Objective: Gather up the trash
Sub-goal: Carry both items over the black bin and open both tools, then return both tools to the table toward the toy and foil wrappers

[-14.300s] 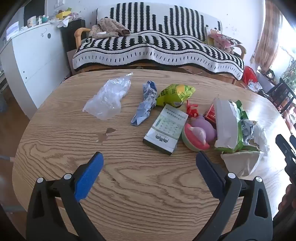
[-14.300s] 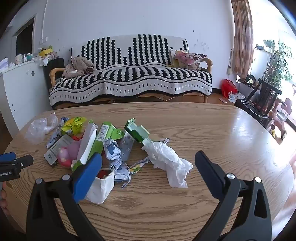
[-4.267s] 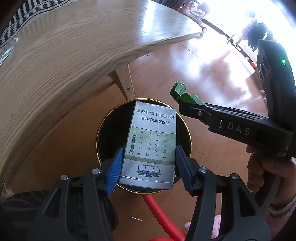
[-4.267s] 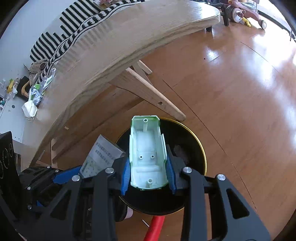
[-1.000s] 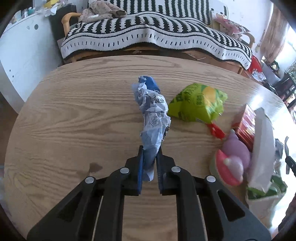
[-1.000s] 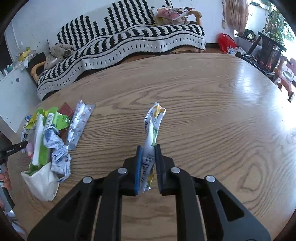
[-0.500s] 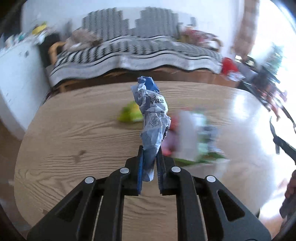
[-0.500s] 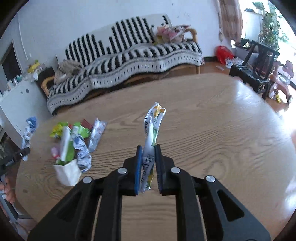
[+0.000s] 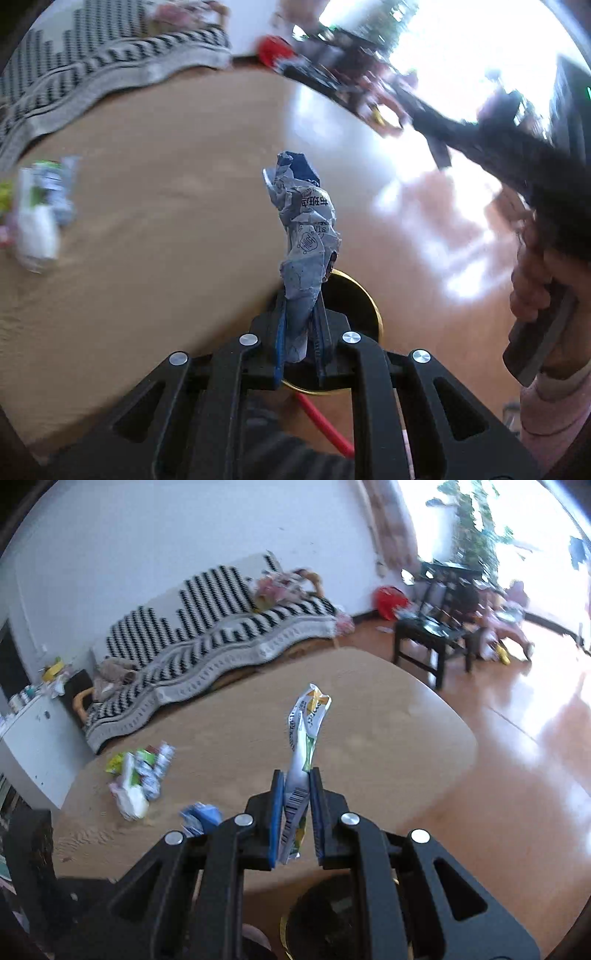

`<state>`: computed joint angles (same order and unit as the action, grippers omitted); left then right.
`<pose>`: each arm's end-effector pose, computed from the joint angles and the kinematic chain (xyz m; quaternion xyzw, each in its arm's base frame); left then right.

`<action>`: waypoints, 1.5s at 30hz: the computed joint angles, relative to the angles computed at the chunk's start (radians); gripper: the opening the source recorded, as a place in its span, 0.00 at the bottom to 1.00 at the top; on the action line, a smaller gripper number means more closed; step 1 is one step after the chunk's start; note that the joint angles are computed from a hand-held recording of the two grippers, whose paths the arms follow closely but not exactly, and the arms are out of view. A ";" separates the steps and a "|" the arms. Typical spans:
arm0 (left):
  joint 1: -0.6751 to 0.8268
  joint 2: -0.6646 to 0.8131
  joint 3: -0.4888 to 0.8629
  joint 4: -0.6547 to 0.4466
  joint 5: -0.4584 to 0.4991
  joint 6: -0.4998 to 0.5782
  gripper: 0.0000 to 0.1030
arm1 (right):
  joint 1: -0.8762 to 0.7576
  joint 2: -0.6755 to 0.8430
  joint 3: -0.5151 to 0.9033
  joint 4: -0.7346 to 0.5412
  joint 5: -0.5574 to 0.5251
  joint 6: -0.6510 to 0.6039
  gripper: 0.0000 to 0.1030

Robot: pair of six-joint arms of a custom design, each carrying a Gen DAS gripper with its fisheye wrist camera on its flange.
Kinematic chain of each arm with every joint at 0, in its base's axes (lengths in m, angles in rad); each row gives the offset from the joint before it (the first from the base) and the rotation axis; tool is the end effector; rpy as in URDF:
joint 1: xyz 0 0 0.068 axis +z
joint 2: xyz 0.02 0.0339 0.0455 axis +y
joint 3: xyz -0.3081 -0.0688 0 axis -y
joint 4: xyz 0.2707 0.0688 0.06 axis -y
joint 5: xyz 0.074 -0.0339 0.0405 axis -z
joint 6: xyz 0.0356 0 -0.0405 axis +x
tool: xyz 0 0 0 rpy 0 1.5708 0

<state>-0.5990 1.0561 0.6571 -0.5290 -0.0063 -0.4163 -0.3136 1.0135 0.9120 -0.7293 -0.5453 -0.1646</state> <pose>0.1709 -0.1164 0.2441 0.0856 0.9449 -0.1510 0.2775 0.1987 -0.0450 0.3301 -0.0303 0.9026 0.1614 0.3978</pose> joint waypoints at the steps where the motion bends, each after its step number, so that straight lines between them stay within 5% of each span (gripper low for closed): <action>1: -0.059 0.065 -0.008 0.046 0.000 -0.045 0.11 | -0.061 0.009 -0.023 -0.027 -0.033 -0.044 0.14; 7: -0.181 0.382 -0.048 0.273 0.083 -0.215 0.11 | -0.245 0.144 -0.186 -0.072 -0.038 -0.252 0.14; 10: -0.230 0.472 -0.051 0.304 0.033 -0.200 0.11 | -0.285 0.231 -0.251 -0.040 -0.006 -0.304 0.14; 32: -0.148 0.544 -0.032 0.313 0.106 -0.130 0.14 | -0.230 0.354 -0.275 0.026 0.037 -0.243 0.14; 33: -0.143 0.563 -0.021 0.302 0.124 -0.123 0.23 | -0.232 0.376 -0.259 0.008 0.046 -0.224 0.16; 34: -0.136 0.580 -0.016 0.295 0.140 -0.123 0.44 | -0.237 0.400 -0.241 -0.011 0.055 -0.211 0.21; 36: -0.132 0.563 -0.030 0.314 0.116 -0.151 0.83 | -0.269 0.406 -0.232 -0.007 0.030 -0.198 0.88; 37: -0.131 0.537 -0.049 0.341 0.098 -0.165 0.88 | -0.286 0.388 -0.237 0.007 0.016 -0.190 0.94; 42: -0.078 0.441 -0.119 0.415 0.157 -0.186 0.90 | -0.315 0.302 -0.255 0.068 0.018 -0.184 0.93; 45: -0.049 0.263 -0.164 0.384 0.161 -0.170 0.90 | -0.291 0.178 -0.295 0.116 0.012 -0.226 0.93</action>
